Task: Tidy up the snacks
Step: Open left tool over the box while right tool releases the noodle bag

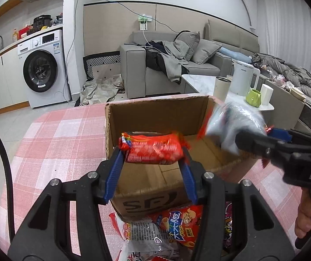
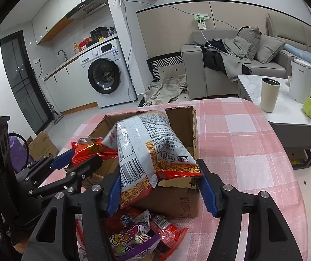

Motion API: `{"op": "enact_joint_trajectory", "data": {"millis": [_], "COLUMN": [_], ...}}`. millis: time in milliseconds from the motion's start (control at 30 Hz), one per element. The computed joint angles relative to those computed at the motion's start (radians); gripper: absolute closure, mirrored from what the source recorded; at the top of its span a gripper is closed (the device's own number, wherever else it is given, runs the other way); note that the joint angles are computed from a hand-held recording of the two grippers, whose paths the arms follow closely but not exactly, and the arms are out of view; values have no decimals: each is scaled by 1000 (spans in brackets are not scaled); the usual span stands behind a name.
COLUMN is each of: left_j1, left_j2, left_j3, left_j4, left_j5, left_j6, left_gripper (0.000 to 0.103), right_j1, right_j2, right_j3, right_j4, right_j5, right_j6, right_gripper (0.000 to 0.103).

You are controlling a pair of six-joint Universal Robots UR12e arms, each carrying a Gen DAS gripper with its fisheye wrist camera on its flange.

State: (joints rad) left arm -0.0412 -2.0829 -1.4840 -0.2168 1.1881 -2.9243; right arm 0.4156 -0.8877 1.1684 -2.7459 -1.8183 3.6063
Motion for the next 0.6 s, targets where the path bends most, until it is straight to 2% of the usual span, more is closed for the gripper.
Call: {"op": "enact_joint_trajectory", "data": {"millis": [67, 133, 167, 200, 300, 333, 400, 600], "left_j1": [1, 4, 5, 8, 16, 16, 20, 30], "left_j2": [1, 8, 12, 17, 35, 40, 56, 101], "left_j3": [-3, -14, -18, -27, -49, -55, -80, -147], "left_j4": [0, 5, 7, 20, 35, 32, 62, 96], "left_j5": [3, 0, 1, 2, -13, -8, -6, -11], "left_j6": [11, 13, 11, 4, 0, -1, -6, 5], "left_gripper": [53, 43, 28, 19, 14, 11, 0, 0], "right_j1": [-1, 3, 5, 7, 14, 16, 18, 27], "right_j2": [0, -3, -6, -10, -25, -31, -46, -89], "right_j3": [6, 11, 17, 24, 50, 61, 87, 154], "right_j4": [-32, -48, -58, -68, -95, -108, -128, -134], "right_j5": [16, -2, -4, -6, -30, -37, -35, -34], "right_j6": [-8, -19, -27, -36, -55, -54, -45, -35], "right_gripper": [33, 25, 21, 18, 9, 3, 1, 0]}}
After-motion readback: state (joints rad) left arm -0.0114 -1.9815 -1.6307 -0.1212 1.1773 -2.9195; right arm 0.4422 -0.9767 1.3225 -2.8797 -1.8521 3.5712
